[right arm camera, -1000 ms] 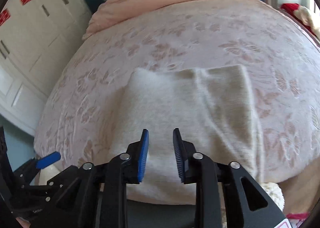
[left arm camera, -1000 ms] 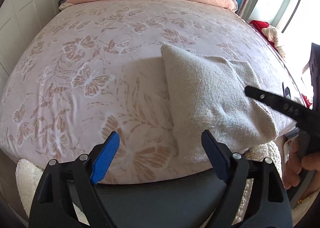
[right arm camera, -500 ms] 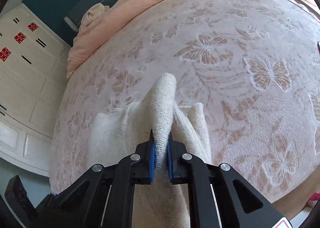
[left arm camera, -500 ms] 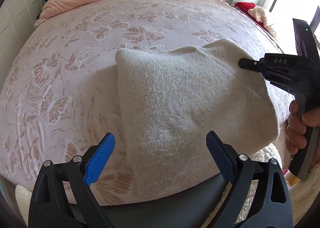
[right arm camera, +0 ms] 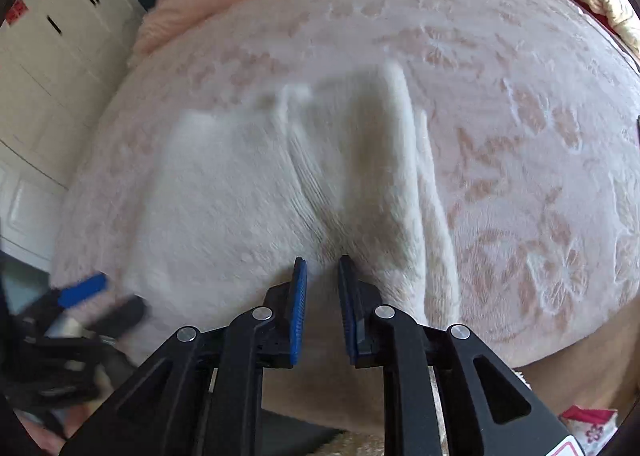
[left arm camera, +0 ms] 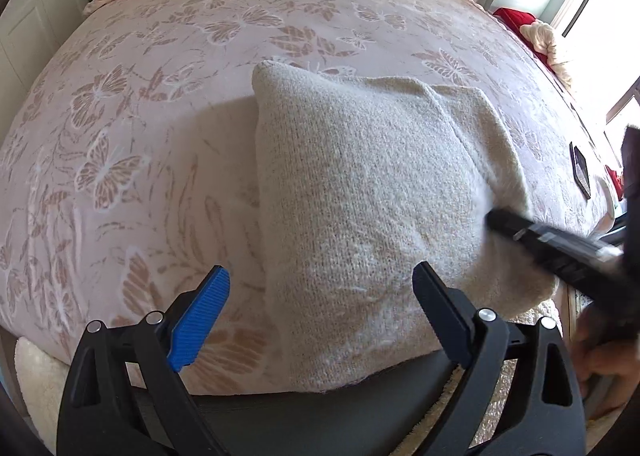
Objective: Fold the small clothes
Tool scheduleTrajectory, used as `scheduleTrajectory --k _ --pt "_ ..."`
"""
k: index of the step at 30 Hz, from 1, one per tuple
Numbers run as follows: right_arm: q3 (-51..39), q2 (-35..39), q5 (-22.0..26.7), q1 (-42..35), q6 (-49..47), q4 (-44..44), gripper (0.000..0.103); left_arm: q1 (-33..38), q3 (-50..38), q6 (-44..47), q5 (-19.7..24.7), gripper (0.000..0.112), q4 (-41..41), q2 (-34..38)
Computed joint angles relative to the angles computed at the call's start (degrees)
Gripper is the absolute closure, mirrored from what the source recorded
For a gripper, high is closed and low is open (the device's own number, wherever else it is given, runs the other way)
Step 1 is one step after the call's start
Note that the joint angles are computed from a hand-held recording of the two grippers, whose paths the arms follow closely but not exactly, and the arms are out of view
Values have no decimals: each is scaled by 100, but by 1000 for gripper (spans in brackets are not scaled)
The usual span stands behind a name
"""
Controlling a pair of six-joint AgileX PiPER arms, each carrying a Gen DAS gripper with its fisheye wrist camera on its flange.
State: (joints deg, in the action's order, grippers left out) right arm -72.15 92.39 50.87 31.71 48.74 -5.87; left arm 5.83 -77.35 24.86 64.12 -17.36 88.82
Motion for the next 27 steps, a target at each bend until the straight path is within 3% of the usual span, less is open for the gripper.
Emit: scheduleTrajectory --k 2,5,10,11,14,16,20,21,24,27 --pt "-393 -127 221 196 188 -170 91 151 -26 95 74 22 -59 -79" --pt "-1228 -18 178 372 -199 103 91 429 40 375 2 22 -60 -297" --pt "-2296 1625 480 479 -1116 727 92 815 74 486 -33 22 -34 -358" --pt "-2347 1766 425 530 -1030 695 97 844 73 448 -44 22 24 -360" --pt "-2458 1378 585 409 -697 811 97 969 19 437 -24 22 50 -392" --pt "-2093 750 415 496 -166 233 94 1036 -3 507 -33 22 10 -416" --pt "-1165 -170 775 479 989 -864 88 947 5 439 -64 22 -3 -357" --pt "-845 -357 744 354 1161 -848 87 879 -1 397 -56 22 34 -330" --pt "375 -859 -204 -324 973 97 86 707 79 377 -137 22 73 -375" --pt "835 -567 -631 -583 318 435 95 562 162 339 -191 22 162 -437"
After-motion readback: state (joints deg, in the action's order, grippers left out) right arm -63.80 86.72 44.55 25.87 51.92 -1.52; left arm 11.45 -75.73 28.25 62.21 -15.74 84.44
